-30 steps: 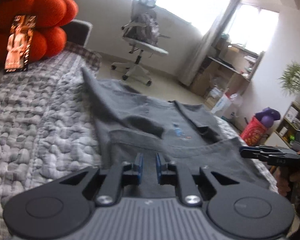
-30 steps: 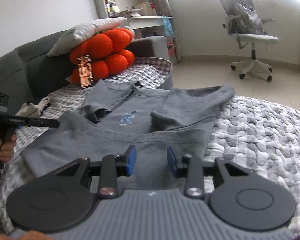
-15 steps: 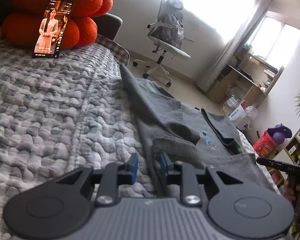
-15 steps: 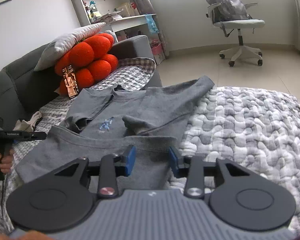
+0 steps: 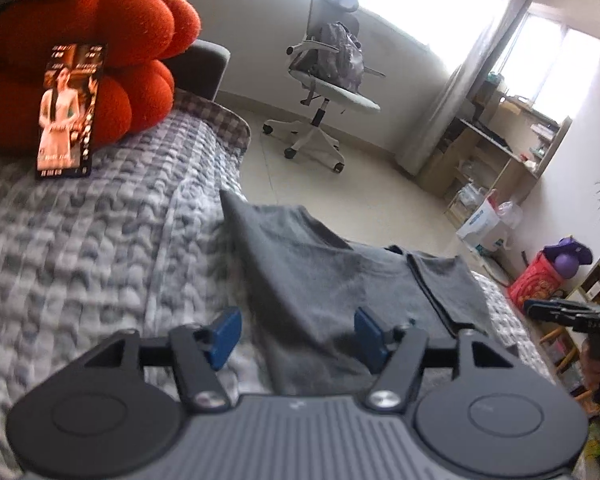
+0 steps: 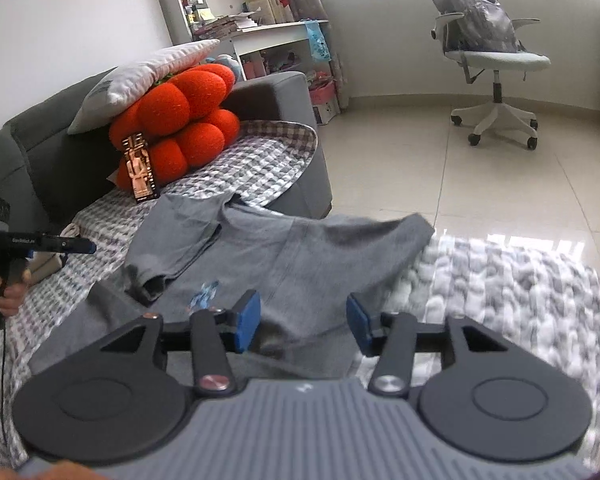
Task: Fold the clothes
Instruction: 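Open both grippers and lift them off the folded t-shirt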
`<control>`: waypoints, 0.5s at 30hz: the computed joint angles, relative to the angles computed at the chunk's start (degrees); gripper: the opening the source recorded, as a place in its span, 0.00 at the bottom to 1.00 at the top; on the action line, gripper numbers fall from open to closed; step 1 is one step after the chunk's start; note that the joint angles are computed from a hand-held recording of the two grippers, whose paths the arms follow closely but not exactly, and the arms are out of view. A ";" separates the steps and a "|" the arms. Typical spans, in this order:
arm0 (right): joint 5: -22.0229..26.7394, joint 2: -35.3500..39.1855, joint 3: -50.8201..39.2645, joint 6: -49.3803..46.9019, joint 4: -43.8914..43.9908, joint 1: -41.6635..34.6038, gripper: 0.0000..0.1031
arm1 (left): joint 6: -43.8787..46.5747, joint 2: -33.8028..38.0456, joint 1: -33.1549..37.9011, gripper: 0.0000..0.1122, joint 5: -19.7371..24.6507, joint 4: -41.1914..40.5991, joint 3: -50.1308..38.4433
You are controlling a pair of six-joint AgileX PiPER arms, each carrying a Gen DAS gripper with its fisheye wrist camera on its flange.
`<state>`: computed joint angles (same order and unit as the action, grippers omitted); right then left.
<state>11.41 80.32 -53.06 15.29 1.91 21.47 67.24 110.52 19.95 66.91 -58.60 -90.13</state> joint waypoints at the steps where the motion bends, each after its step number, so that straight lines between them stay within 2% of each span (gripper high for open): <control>1: 0.10 0.88 -0.84 -2.67 2.21 -0.66 0.51 | -0.66 0.47 -0.85 0.59 -0.89 0.50 -0.92; 5: 0.60 3.98 -3.71 -12.40 10.72 -3.06 0.51 | -3.70 2.00 -3.44 0.59 -3.94 2.33 -3.76; 15: 2.94 9.50 -10.35 -21.54 16.84 -6.32 0.54 | -6.89 5.16 -7.33 0.62 -7.86 6.35 -9.26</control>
